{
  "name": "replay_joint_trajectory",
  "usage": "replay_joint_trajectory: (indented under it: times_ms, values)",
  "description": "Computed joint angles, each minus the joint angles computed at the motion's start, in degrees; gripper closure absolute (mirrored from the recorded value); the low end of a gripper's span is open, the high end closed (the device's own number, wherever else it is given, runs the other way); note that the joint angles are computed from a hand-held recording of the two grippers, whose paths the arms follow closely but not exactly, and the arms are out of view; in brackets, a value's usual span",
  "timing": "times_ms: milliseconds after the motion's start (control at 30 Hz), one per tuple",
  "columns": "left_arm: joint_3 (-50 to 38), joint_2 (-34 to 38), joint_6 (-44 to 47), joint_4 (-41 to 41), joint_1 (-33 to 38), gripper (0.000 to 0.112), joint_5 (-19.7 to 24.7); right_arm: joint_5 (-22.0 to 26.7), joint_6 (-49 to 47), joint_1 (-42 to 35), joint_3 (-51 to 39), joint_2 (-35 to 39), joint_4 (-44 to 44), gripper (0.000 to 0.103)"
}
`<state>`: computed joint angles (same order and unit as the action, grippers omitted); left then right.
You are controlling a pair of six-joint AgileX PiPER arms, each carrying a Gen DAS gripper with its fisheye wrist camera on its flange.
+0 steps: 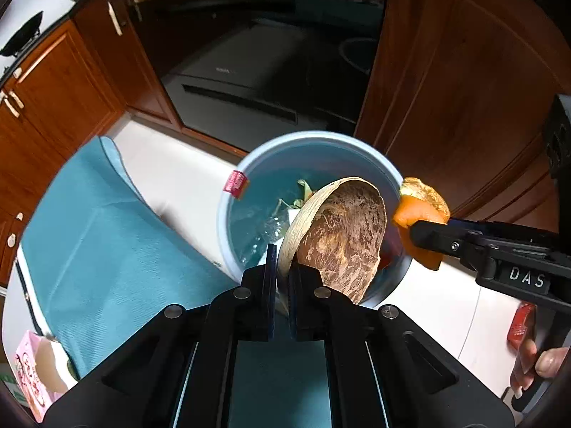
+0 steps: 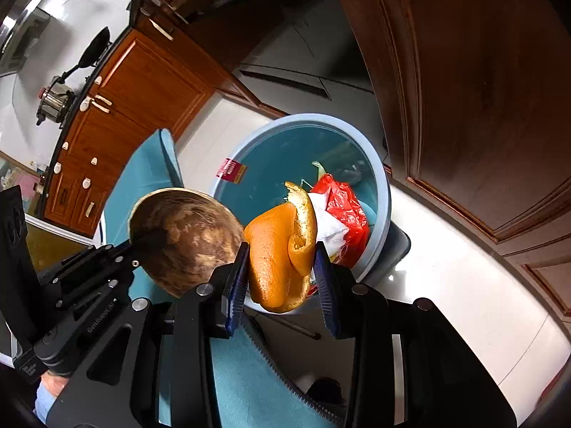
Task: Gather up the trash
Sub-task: 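Carry shell and peel over the bin and open both tools, then move both tools back over the table toward the melon rind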
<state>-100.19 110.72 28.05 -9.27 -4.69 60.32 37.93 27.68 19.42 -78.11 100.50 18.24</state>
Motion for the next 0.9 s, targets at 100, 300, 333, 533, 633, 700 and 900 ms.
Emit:
replay_joint_trajectory:
  times_ms: [100, 300, 333, 533, 633, 700, 900]
  values:
    - [-0.50, 1.11, 1.56, -1.36, 0.23, 0.095, 1.81, 0.35, -1.03, -0.68, -0.86, 1.29, 1.41, 0.036]
    - [6.21, -2.81, 1.53, 1.47, -0.18, 0.043, -5.24, -0.27, 3.52, -0.14, -0.02, 0.41, -2.41, 0.007]
    - [5.74, -2.70, 1.63, 1.13, 0.04, 0.042, -4.41, 0.12, 4.21, 0.08, 0.07, 0.26, -3.21, 0.007]
    - [7.76, -4.86, 2.39, 0.74, 0.77, 0.031, -4.34, 2.36, 7.41, 0.88, 0.78, -1.33, -6.03, 0.007]
    - [8.73, -6.21, 3.62, -0.41, 1.66, 0.031, -3.78, 3.51, 9.14, 1.24, 1.31, -2.56, -7.26, 0.007]
    - [9.38, -7.21, 4.39, -0.99, 2.27, 0.030, -3.51, 4.30, 10.76, 1.82, 1.62, -3.72, -8.59, 0.007]
    - [12.31, -12.00, 7.32, -4.01, 5.59, 0.028, -1.86, 8.10, 16.40, 5.52, 0.48, -6.60, -13.24, 0.007]
